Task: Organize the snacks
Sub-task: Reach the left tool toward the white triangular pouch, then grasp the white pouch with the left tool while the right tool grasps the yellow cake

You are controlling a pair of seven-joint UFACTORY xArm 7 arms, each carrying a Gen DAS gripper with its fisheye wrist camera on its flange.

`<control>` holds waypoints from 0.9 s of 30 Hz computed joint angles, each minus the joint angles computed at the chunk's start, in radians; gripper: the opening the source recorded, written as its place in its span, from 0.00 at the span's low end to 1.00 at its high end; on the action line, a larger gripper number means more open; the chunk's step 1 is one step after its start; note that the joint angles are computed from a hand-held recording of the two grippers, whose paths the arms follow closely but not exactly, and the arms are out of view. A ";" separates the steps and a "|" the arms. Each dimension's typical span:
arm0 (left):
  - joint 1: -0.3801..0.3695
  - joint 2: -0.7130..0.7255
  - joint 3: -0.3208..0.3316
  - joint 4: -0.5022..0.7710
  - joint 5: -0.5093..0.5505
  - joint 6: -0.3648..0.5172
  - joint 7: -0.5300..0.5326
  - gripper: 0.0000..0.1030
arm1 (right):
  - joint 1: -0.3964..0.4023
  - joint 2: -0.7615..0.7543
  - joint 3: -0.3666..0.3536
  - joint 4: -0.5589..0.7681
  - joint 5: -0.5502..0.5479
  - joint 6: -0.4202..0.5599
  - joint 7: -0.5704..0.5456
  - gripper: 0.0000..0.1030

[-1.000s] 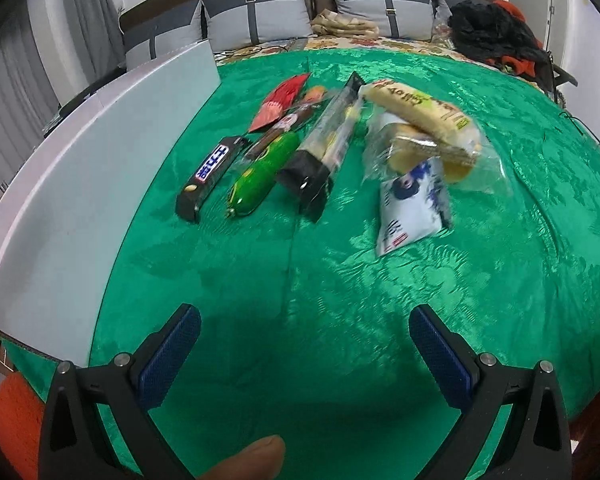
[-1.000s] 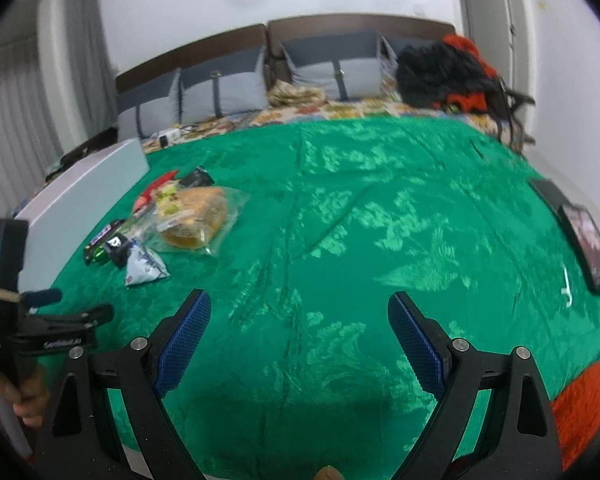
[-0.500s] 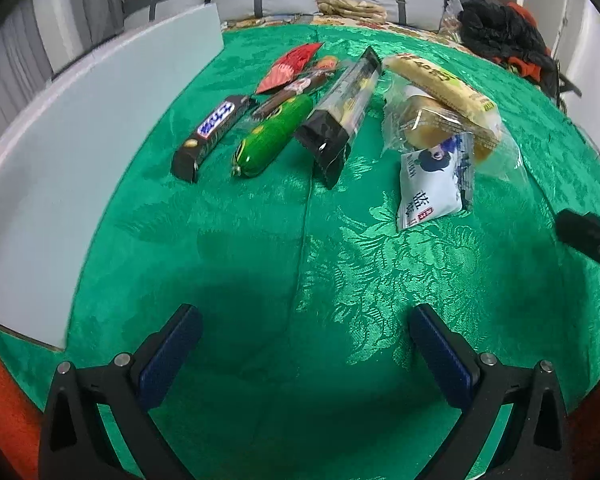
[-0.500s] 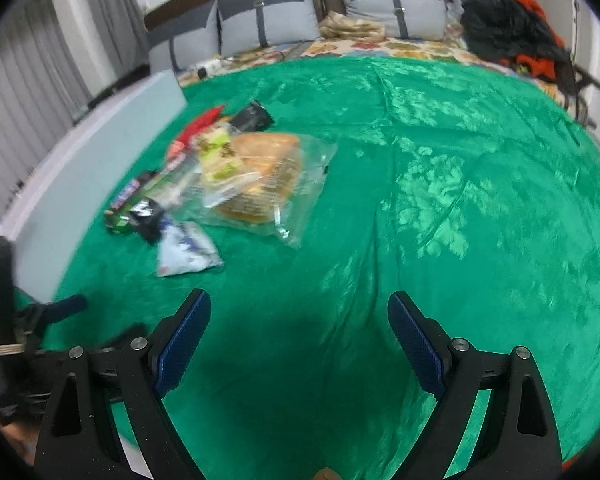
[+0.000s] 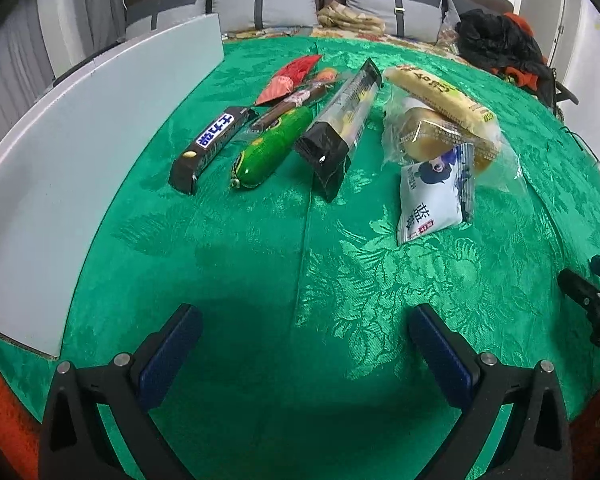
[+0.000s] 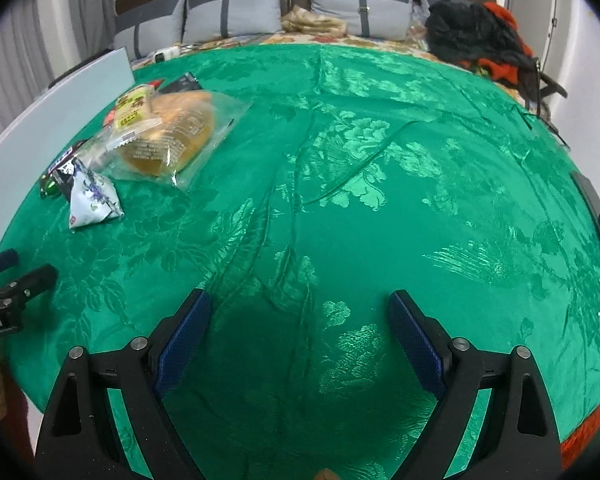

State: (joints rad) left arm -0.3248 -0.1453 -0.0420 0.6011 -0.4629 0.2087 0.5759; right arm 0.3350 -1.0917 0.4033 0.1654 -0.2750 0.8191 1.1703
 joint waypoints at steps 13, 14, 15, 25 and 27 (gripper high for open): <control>-0.049 0.069 -0.081 0.170 -0.128 0.091 0.028 1.00 | -0.001 -0.003 0.046 -0.023 -0.056 -0.051 0.065 0.91; -0.042 0.088 -0.096 0.183 -0.066 0.083 -0.049 1.00 | 0.001 -0.003 0.048 -0.024 -0.056 -0.051 0.069 0.91; -0.037 0.106 -0.103 0.201 -0.023 0.086 -0.102 1.00 | 0.002 -0.003 0.048 -0.025 -0.059 -0.052 0.069 0.91; 0.016 0.094 -0.086 0.180 -0.216 0.140 0.187 0.43 | 0.011 -0.015 0.046 -0.037 -0.072 -0.063 0.074 0.91; 0.032 0.070 -0.052 0.168 -0.258 0.206 0.267 0.44 | 0.009 -0.012 0.048 -0.037 -0.074 -0.065 0.077 0.91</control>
State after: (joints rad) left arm -0.2929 -0.0757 -0.0940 0.7690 -0.7206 0.4145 0.8427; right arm 0.3436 -1.1041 0.4514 0.1288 -0.3487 0.7536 1.2472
